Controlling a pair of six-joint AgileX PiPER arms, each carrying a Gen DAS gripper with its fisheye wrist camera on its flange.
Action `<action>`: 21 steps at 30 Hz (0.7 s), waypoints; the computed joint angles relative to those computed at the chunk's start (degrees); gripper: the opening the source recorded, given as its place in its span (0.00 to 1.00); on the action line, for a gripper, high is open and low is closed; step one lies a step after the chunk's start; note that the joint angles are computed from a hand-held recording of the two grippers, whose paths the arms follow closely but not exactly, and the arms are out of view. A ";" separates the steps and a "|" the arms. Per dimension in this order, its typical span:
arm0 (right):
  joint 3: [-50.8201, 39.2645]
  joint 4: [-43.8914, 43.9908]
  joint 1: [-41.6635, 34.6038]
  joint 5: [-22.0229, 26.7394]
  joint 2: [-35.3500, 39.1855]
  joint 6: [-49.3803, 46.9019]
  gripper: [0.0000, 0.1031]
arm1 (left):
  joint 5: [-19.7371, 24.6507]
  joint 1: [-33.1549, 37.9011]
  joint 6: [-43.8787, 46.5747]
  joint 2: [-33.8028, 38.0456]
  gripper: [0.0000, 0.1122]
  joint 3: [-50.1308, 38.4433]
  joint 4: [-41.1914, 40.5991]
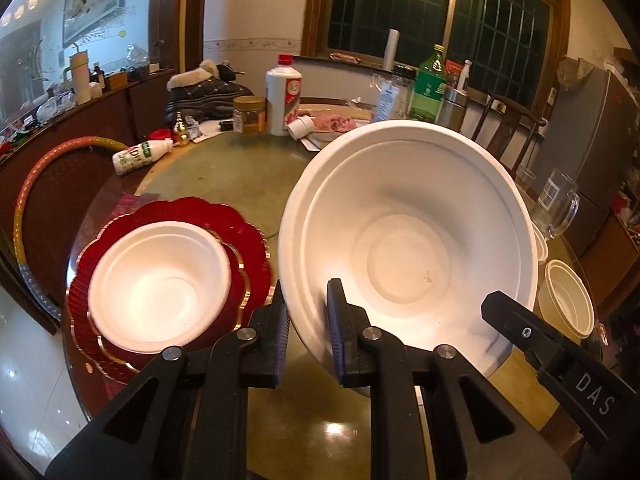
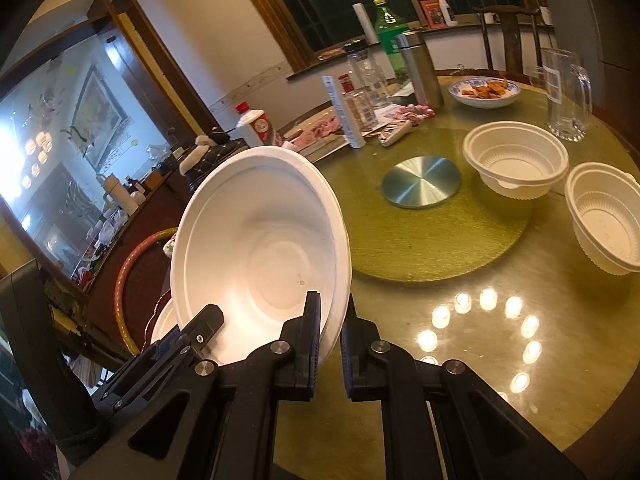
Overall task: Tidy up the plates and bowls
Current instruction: 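Carry both held white foam bowls toward the stacked red plates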
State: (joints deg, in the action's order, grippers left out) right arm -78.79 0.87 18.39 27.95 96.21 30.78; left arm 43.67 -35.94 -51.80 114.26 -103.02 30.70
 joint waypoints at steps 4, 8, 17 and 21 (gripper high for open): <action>-1.81 -1.23 1.80 0.67 0.95 0.85 0.08 | -0.77 1.00 -1.32 -1.49 0.14 2.15 0.98; -3.97 -1.92 3.22 1.70 2.10 1.04 0.08 | -1.79 2.32 -2.08 -2.90 0.14 4.27 1.38; -15.75 -8.83 9.74 7.90 9.26 4.75 0.09 | -3.98 6.26 -5.48 -7.04 0.14 10.76 3.35; -21.82 -10.27 12.32 10.56 13.13 4.46 0.09 | -5.09 8.61 -7.40 -9.00 0.14 14.22 4.42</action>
State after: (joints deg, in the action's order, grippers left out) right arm -100.61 -9.40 30.71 38.51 109.34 35.24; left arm 38.58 -27.33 -59.19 105.27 -88.80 35.12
